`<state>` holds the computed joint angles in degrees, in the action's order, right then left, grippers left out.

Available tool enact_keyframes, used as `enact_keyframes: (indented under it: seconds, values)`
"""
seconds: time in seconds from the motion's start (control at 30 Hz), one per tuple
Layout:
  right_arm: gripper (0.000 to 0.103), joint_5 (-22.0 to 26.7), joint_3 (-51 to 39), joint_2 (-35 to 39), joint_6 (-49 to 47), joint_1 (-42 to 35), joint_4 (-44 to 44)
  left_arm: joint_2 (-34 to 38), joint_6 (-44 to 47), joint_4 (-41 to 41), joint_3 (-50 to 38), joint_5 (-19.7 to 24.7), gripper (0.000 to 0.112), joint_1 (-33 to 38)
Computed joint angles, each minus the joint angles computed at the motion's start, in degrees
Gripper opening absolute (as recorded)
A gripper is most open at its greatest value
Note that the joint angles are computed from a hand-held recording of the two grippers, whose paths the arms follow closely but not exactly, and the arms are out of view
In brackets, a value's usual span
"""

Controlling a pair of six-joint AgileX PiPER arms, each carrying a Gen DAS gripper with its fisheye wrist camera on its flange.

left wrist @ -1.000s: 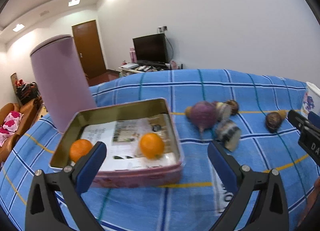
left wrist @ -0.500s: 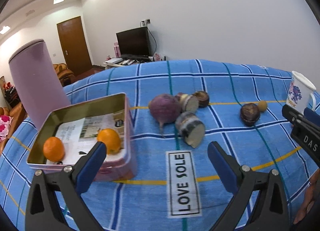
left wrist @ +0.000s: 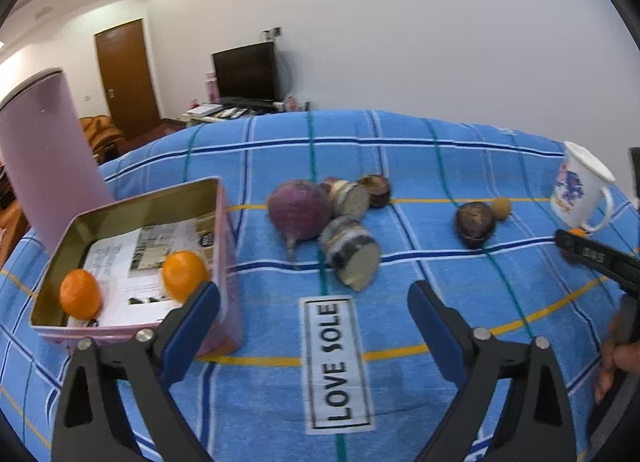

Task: Organize fruits
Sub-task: 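Grasp an orange with the right tool while the left tool grasps a root slice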

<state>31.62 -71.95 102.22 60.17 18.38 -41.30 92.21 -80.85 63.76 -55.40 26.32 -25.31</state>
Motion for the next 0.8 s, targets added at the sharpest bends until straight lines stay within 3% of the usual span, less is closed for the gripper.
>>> enact_keyframes:
  seconds: [0.17, 0.27, 0.37, 0.47, 0.6, 0.8]
  values:
    - [0.054, -1.4, -2.9, 2.5, -13.9, -3.6, 14.1, 0.2, 3.3, -2.7, -1.2, -3.6, 0.092, 0.6]
    - [0.052, -1.1, -4.1, 3.5, -16.2, -4.2, 15.0, 2.6, 7.9, -8.4, -4.9, -2.2, 0.091, 0.7]
    - [0.052, -0.5, -5.0, 4.0, -17.1, -3.9, 14.9, 7.2, 11.7, -12.9, -10.9, 3.6, 0.084, -0.7]
    - [0.043, 0.4, -5.6, 4.4, -17.5, -3.6, 14.1, 11.2, 15.3, -17.9, -16.7, 8.1, 0.076, -1.3]
    - [0.043, 0.4, -5.9, 4.5, -18.9, -3.6, 14.6, 16.5, 18.5, -22.2, -24.4, 14.7, 0.067, -2.1]
    - [0.043, -3.4, -1.7, 1.4, -18.3, -3.8, 15.7, 21.6, 20.3, -27.0, -30.5, 18.8, 0.059, -1.7]
